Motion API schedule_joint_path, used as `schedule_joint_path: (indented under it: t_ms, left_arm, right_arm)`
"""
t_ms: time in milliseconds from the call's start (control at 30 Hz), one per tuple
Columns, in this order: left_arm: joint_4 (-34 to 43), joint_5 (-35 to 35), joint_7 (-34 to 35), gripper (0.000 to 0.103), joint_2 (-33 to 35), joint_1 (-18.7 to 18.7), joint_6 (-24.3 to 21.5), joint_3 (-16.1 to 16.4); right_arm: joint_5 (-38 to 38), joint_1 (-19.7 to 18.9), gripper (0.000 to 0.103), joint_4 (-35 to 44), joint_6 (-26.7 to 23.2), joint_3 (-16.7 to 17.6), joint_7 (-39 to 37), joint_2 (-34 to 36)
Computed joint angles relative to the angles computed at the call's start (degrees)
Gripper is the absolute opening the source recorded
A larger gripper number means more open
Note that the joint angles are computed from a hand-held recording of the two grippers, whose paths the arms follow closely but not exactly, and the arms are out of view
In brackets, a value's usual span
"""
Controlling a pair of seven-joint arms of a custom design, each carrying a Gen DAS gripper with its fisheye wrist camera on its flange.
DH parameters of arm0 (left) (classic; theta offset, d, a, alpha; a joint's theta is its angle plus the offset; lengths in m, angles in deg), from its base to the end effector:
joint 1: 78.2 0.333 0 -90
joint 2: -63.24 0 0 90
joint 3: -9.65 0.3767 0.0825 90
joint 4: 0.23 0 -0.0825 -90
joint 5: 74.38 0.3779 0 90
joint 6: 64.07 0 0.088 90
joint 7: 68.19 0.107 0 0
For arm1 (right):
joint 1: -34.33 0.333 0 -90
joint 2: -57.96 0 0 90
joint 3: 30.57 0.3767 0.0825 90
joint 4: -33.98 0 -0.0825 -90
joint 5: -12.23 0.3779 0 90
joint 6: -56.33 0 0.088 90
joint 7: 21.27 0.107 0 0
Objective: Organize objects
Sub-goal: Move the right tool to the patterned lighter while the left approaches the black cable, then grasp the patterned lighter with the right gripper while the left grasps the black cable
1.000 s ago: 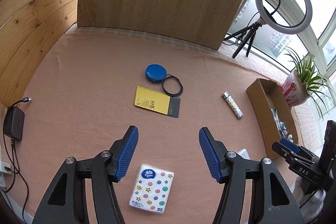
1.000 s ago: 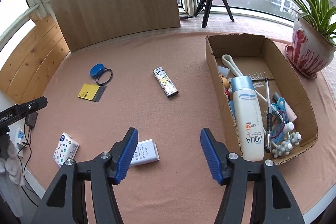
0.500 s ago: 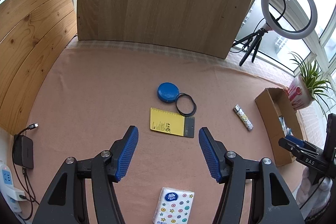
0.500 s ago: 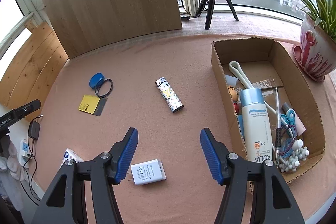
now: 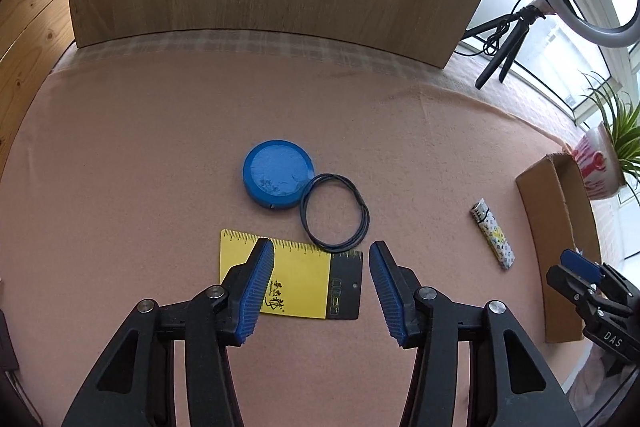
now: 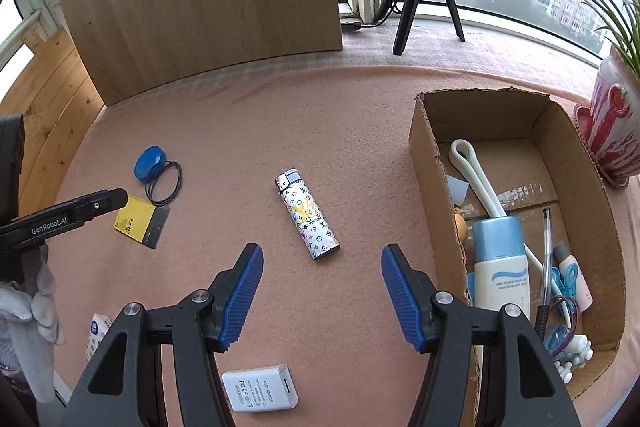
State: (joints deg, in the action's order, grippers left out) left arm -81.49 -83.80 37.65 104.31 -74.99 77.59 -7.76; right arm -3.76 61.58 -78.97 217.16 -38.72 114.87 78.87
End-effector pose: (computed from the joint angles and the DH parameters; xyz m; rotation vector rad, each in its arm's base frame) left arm 0.7801 -0.1296 0.3759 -1.7818 2.4293 -0.7220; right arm 0.6223 0.2395 0.3978 -1.7012 2.0984 -0.4060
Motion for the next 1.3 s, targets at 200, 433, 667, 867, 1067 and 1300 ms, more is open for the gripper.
schedule_joint_path:
  t_ms: [200,433,667,867,1067,1300]
  left_arm:
    - [5.44,3.83,-1.78,0.044,3.89,-2.89,-2.15,1.76]
    - [9.96,6.5,-5.84,0.044,6.95,-4.87,-4.0,3.19]
    - [9.58,7.94,-6.64,0.033,7.35,-5.37,-2.7,2.95]
    - [7.62,7.88,-5.31,0.007,6.88,-4.87,-1.45,1.9]
    - [3.45,3.79,-2.94,0.003,4.77,-2.71,-0.9,-0.96]
    - [-4.79,-0.75,1.2,0.002,-0.43,-0.16,3.11,-3.55]
  right_arm:
    - [1.8,-1.34,0.058,5.44,-5.07,1.4,-6.9,3.88]
    - [4.86,-2.97,0.058,11.76,-9.16,2.72,-12.95,8.52]
    - [6.33,-2.67,0.058,15.81,-11.3,2.06,-15.88,11.65]
    - [7.52,-2.48,0.057,18.74,-13.74,2.21,-17.54,13.74]
    - [8.4,-2.19,0.037,17.2,-12.02,2.08,-17.16,13.09]
    - [12.07,-3.6,0.021,12.78,-8.5,3.75,-18.6,10.49]
